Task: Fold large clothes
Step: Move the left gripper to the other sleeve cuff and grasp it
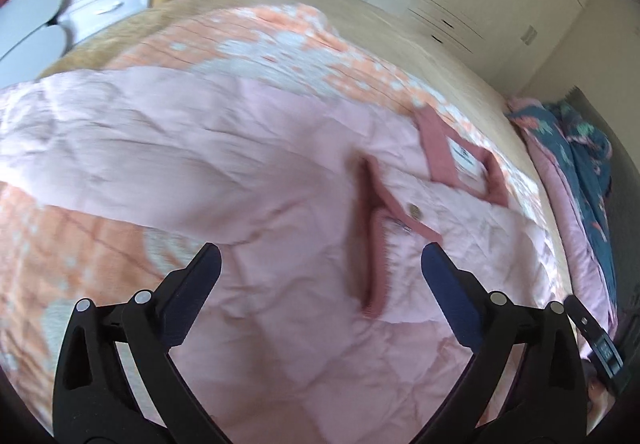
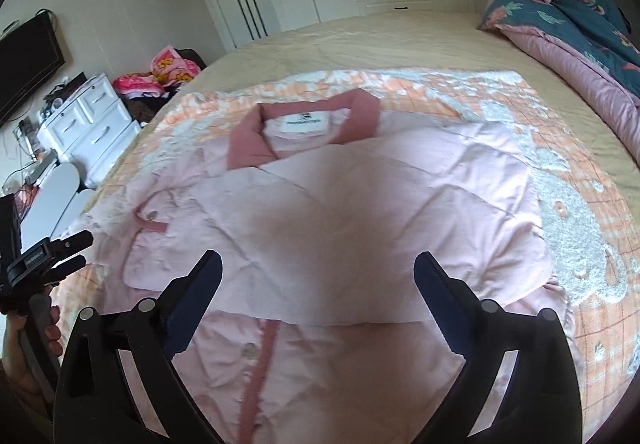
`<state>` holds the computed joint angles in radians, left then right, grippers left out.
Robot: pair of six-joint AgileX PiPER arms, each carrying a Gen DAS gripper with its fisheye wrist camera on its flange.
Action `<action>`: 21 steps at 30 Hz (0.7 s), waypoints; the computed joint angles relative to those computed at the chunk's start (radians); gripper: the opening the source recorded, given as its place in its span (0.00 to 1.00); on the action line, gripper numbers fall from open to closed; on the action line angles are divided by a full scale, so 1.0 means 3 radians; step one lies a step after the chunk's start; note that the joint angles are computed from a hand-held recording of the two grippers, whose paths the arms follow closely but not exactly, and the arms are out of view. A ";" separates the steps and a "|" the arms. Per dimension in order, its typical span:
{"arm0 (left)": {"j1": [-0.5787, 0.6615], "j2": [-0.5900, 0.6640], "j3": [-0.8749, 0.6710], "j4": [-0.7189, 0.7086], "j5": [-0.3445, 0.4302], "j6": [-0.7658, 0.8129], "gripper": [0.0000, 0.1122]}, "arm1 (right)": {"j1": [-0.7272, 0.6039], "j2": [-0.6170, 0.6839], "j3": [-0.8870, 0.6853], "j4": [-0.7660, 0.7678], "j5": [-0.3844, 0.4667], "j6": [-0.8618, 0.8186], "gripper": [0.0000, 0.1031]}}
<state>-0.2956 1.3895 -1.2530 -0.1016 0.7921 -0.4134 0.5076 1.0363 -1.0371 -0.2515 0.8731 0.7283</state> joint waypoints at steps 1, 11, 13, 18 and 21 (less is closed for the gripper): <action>0.0046 -0.0023 0.0001 0.0019 0.0027 -0.0010 0.83 | 0.0086 0.0033 -0.0047 -0.0050 0.0008 0.0066 0.93; 0.0706 -0.0159 0.0022 -0.0014 0.0216 0.0166 0.83 | 0.0959 0.0676 -0.0759 -0.0561 0.0116 0.0632 0.94; 0.0847 -0.0184 0.0025 -0.0050 0.0236 0.0241 0.83 | 0.1077 0.0828 -0.0918 -0.0595 0.0145 0.0657 0.94; 0.1180 -0.0198 0.0008 -0.0173 0.0308 0.0497 0.83 | 0.1265 0.1170 -0.1277 -0.0632 0.0147 0.0662 0.94; 0.1380 -0.0184 0.0011 -0.0264 0.0311 0.0593 0.83 | 0.1360 0.1404 -0.1540 -0.0599 0.0160 0.0625 0.94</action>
<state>0.1184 1.3344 -1.2498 -0.1808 0.8854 -0.2355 0.9154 1.4575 -1.4992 -0.4311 0.9210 0.9160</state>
